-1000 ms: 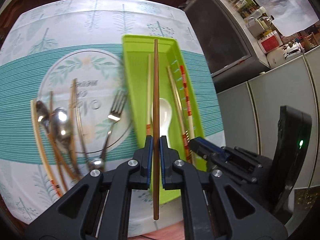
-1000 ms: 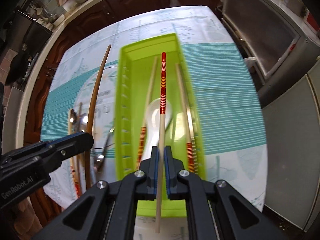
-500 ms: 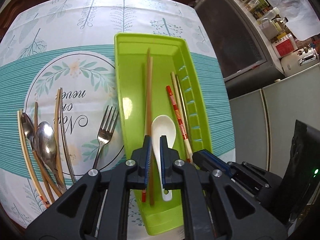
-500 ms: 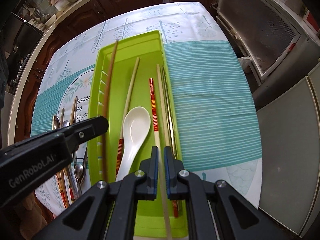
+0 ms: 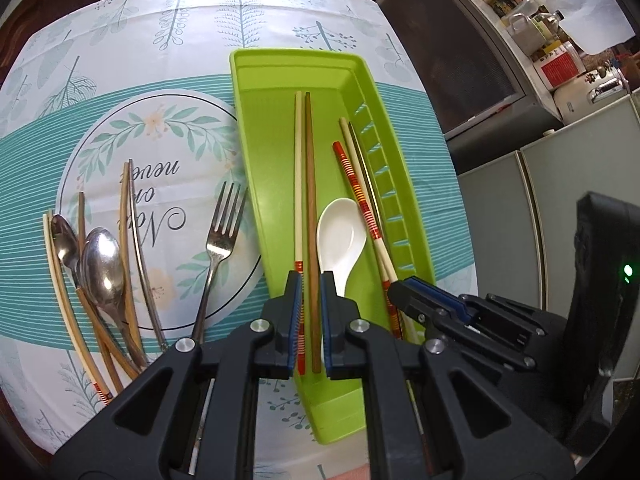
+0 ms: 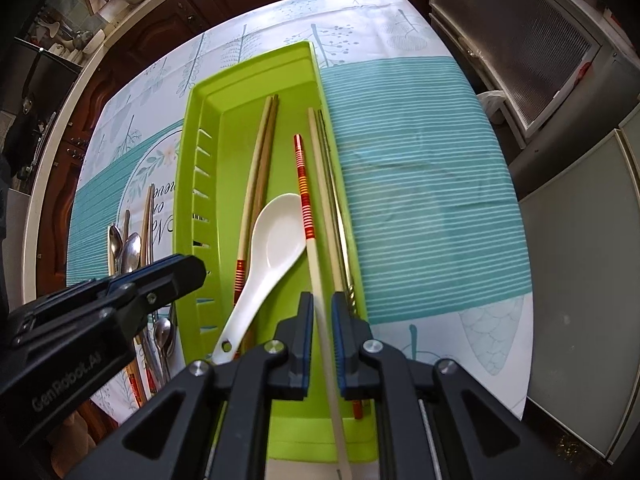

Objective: Organize utensils
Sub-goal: 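Open both tools to release the chopsticks into the green tray, then move both tools back over the utensil pile on the plate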

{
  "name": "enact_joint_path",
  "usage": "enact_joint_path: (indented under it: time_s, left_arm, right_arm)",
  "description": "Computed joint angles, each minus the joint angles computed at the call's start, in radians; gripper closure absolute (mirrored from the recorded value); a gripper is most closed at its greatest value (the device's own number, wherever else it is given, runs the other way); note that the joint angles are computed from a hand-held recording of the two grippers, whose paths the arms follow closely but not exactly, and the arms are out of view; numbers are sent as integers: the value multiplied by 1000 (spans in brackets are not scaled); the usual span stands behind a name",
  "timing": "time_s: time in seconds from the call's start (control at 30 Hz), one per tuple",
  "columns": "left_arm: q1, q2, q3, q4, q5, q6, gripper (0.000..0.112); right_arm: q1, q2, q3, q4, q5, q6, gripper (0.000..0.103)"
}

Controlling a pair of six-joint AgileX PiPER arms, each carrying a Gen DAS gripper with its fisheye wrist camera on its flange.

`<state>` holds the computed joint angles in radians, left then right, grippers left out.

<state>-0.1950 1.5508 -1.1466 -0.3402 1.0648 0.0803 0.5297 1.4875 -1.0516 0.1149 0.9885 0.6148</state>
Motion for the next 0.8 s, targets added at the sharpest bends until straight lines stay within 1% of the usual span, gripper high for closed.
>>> enact_joint_path:
  time_s: [0.13,0.2,0.4,0.63,0.8]
  left_arm:
    - [32,-55,23,15,18,31,107]
    - [58,-76,30,19,30,54,107]
    - [170,-135,60,46,63,152,107]
    - [370,-169,88,44,83,289,107]
    - [507,-157,91,51,90,360,107]
  right_arm:
    - [8,12,10,5,-14,5,95]
    - [14,10,13,-12,-25,23,97]
    - [23,43,-33,-62,-28,50,97]
    - [34,72,-95,-78,-6,74,95]
    - [93,60,-127,-110,20,115,95]
